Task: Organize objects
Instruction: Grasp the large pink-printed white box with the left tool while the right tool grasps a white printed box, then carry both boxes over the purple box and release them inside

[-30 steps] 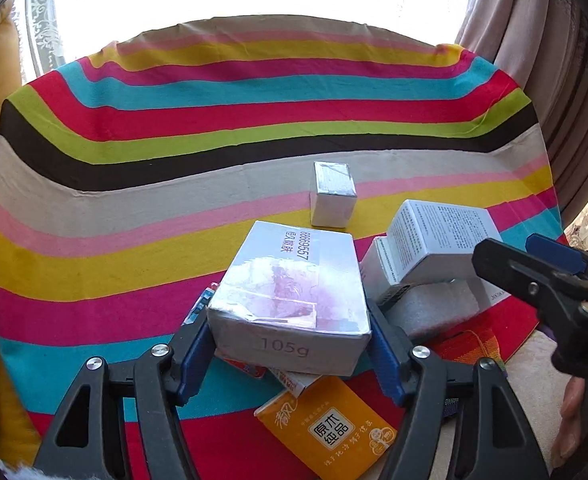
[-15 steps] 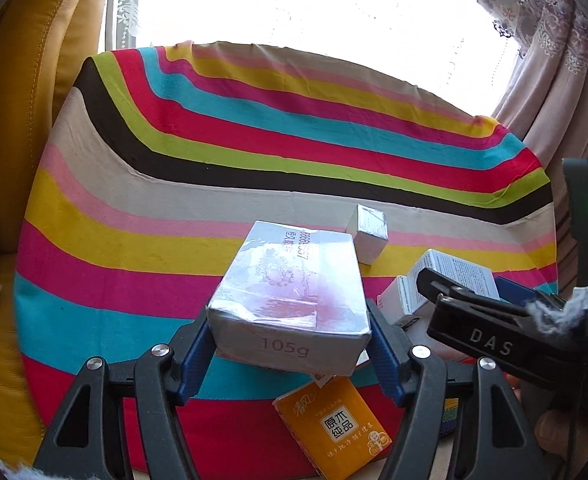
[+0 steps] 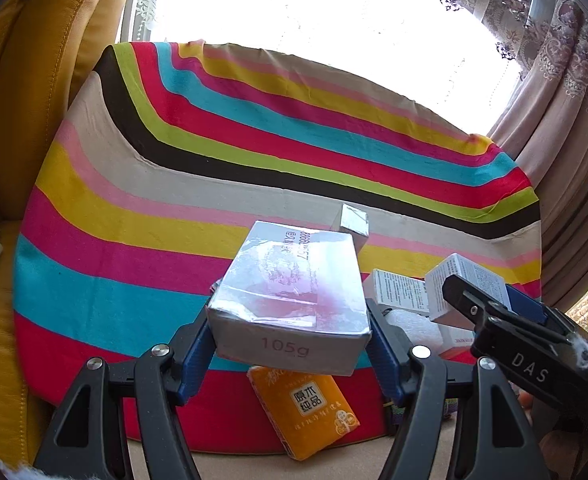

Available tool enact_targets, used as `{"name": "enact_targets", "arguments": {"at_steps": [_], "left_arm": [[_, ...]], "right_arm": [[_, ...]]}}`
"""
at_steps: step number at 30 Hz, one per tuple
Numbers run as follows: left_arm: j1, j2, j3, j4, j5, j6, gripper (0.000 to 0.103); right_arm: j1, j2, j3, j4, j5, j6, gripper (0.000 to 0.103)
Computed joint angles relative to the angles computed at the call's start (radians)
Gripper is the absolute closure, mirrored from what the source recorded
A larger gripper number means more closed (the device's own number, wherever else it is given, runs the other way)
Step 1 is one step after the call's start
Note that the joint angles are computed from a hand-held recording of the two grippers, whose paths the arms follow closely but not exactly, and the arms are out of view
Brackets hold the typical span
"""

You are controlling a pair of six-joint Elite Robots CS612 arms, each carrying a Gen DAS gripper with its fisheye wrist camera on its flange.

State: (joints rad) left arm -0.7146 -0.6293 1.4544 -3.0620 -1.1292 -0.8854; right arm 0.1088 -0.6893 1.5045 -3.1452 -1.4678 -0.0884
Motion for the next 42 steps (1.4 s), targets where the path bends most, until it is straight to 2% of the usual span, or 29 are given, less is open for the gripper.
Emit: {"name": "enact_targets", "arguments": {"at_steps": [7, 18, 31, 42], "left_arm": [[-0.022, 0.001, -0.007, -0.029, -0.019, 0.028, 0.034], [-0.065, 0.025, -0.072, -0.022, -0.074, 0.104, 0.034], [-0.110, 0.083, -0.210, 0.069, -0.168, 0.221, 0.034], [-0.148, 0.149, -0.359, 0.187, -0.271, 0.341, 0.034]], "right_arm": [[-0.032, -0.044, 0.087, -0.089, -0.008, -0.008, 0.014], [-0.112, -0.092, 0.190, -0.122, -0.005, 0.022, 0.014], [-0.211, -0.125, 0.263, -0.111, -0.032, 0.080, 0.014], [-0.293, -0.141, 0.319, -0.061, -0.096, 0.110, 0.014]]}}
